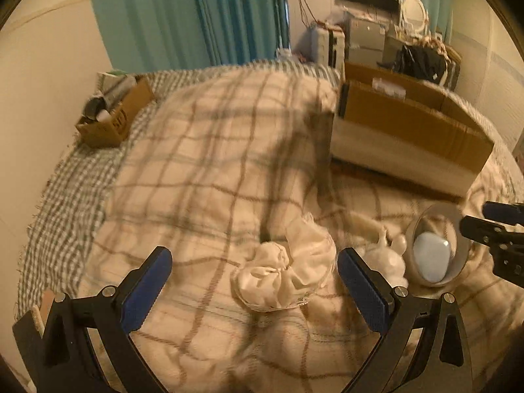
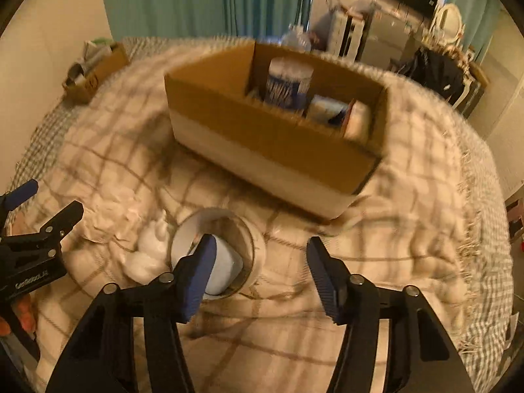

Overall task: Organize objects
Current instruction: 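Grasp the white cloth with the left tool while the right tool grasps the white tape roll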

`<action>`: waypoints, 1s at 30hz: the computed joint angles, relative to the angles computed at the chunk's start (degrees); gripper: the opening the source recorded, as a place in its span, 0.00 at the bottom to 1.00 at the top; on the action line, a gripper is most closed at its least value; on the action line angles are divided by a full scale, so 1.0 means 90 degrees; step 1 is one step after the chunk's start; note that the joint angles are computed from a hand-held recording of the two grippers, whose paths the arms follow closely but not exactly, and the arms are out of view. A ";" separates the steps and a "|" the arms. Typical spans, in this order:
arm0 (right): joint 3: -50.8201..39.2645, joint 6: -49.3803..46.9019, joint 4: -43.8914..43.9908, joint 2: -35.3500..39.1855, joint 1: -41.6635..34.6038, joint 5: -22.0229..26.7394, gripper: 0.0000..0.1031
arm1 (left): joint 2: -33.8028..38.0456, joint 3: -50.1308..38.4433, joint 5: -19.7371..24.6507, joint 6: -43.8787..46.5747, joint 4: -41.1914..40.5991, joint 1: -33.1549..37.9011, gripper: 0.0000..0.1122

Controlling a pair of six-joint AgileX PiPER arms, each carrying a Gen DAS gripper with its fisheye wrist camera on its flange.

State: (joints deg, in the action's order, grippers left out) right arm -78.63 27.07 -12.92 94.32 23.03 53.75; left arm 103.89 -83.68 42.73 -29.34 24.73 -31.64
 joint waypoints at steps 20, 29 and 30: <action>0.0109 0.0094 -0.0078 -0.0027 0.0077 -0.0067 0.04 | 0.0378 -0.0132 0.0174 0.1008 -0.0965 0.0029 0.19; -0.0176 0.0230 -0.0370 -0.0778 0.0411 0.0449 0.04 | -0.0513 -0.0130 0.0634 0.1161 -0.1245 -0.0032 0.19; -0.0241 0.0254 -0.0433 -0.0855 0.0437 0.0522 0.04 | -0.0545 -0.0197 0.0693 0.1160 -0.1220 -0.0051 0.19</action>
